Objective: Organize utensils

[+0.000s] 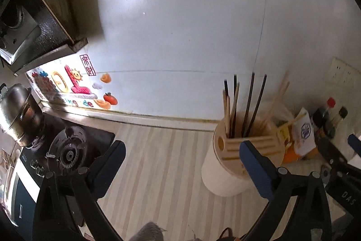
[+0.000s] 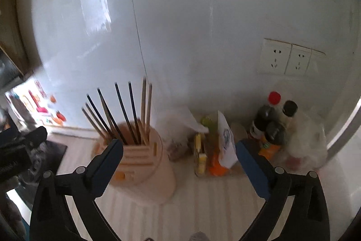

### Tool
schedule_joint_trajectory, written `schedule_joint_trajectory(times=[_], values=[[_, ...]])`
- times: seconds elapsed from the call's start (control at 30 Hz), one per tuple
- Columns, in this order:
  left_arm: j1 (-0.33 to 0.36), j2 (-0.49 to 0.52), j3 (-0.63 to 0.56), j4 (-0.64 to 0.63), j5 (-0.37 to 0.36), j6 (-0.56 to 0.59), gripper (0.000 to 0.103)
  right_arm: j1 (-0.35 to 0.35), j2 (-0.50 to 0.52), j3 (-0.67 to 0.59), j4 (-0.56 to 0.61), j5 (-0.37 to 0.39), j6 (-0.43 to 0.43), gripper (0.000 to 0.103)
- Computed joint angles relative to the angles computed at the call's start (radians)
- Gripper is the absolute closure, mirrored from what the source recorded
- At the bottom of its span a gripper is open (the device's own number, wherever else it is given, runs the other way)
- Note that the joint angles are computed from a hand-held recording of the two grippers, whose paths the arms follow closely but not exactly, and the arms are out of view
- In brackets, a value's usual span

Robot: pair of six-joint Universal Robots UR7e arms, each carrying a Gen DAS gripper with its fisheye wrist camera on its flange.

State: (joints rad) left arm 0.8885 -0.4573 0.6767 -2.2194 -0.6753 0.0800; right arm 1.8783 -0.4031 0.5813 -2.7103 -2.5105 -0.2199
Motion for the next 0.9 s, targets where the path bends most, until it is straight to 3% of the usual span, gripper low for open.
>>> schedule_joint_trajectory(times=[0.13, 0.33, 0.63, 0.9], values=[[-0.004, -0.033, 0.055, -0.016, -0.021, 0.011, 0.0, 0.018, 0.041, -0.049, 0.008, -0.069, 0.009, 0.0], [-0.022, -0.094, 0.151, -0.073, -0.026, 0.022, 0.0, 0.031, 0.01, 0.015, -0.072, -0.103, -0.018, 0.0], [-0.084, -0.251, 0.376, -0.198, -0.028, 0.021, 0.0, 0.097, -0.125, 0.252, -0.227, -0.146, -0.05, 0.0], [-0.167, -0.426, 0.609, -0.272, -0.014, -0.025, 0.0, 0.198, -0.272, 0.5, -0.342, -0.208, -0.063, 0.0]])
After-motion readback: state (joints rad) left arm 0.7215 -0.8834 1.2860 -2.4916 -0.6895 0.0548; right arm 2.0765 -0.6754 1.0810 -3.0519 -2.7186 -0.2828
